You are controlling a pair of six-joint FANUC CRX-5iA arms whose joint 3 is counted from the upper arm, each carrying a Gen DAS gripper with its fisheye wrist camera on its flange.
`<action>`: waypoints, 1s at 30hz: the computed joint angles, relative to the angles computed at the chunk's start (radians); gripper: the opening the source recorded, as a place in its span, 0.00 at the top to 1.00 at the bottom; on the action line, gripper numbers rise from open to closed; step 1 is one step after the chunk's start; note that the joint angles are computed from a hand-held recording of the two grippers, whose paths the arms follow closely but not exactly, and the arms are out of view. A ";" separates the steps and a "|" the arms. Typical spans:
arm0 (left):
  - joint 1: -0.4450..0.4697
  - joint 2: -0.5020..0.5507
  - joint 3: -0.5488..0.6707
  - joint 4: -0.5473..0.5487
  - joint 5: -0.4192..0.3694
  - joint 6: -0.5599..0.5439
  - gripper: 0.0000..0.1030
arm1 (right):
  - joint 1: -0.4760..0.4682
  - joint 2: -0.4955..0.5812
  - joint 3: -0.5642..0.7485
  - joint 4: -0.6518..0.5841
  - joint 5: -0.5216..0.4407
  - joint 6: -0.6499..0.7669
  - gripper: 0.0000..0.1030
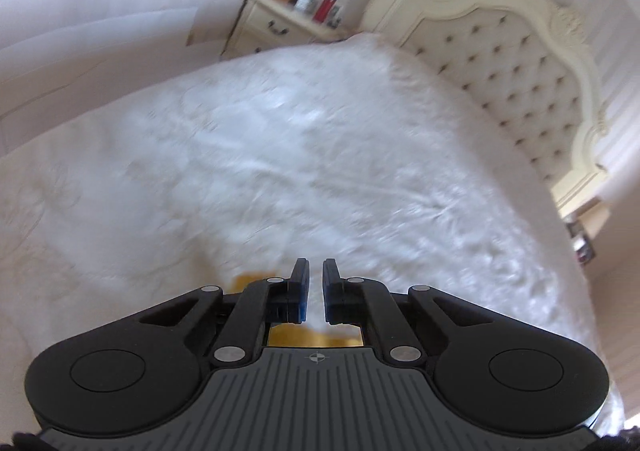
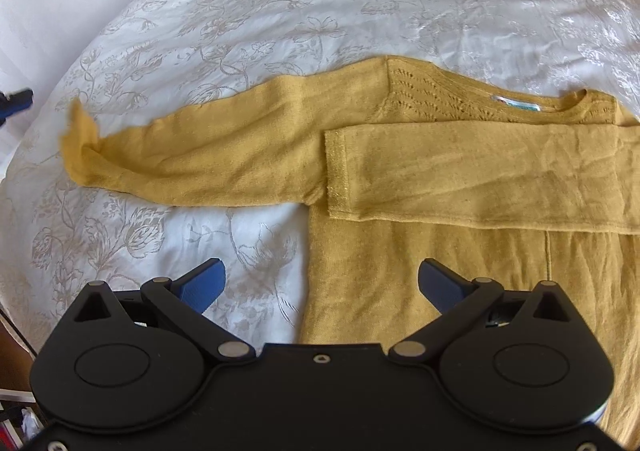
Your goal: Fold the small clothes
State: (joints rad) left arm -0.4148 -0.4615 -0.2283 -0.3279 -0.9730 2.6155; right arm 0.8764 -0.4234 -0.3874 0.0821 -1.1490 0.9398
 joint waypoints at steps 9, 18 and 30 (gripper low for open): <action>-0.268 0.186 0.193 -0.276 -0.266 0.218 0.40 | -0.078 -0.086 -0.036 -0.058 0.002 0.098 0.01; -0.335 0.337 0.228 -0.283 -0.435 0.065 0.35 | -0.112 -0.129 -0.051 -0.046 -0.023 0.089 0.01; -0.247 0.293 0.099 -0.203 -0.369 0.048 0.35 | -0.019 -0.116 -0.060 -0.001 -0.034 -0.034 0.01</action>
